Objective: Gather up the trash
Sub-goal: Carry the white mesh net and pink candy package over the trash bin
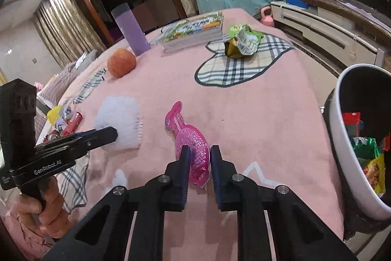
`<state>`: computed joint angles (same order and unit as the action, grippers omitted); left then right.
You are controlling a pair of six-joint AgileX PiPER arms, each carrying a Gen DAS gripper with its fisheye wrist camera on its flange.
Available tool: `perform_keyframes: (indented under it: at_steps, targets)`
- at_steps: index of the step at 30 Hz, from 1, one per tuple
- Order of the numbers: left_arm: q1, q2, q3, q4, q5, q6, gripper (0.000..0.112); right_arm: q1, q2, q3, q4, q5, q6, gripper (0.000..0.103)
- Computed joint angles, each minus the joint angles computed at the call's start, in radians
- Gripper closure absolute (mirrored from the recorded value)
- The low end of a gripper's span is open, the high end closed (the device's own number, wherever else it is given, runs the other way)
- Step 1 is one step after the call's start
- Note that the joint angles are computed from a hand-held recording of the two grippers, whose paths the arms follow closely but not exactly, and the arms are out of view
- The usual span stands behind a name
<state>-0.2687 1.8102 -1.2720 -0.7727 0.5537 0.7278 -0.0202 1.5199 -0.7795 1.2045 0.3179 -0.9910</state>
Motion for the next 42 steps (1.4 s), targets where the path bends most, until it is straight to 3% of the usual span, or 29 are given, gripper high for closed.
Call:
perform_keyframes:
  at_steps: [5, 17, 28, 42]
  targets:
    - [-0.043, -0.015, -0.009, -0.021, 0.018, 0.009, 0.099, -0.033, -0.086, 0.058, 0.078, -0.018, -0.062, 0.087]
    - [-0.212, 0.000, -0.085, 0.149, -0.001, -0.162, 0.099, -0.172, -0.230, 0.162, 0.045, -0.017, -0.049, 0.087]
    - [-0.338, 0.038, -0.174, 0.292, 0.003, -0.307, 0.099, -0.412, -0.355, 0.200, 0.013, 0.108, -0.085, 0.087]
    - [-0.464, 0.141, -0.376, 0.451, 0.058, -0.450, 0.099, -0.699, -0.326, 0.180, 0.042, 0.252, -0.209, 0.088]
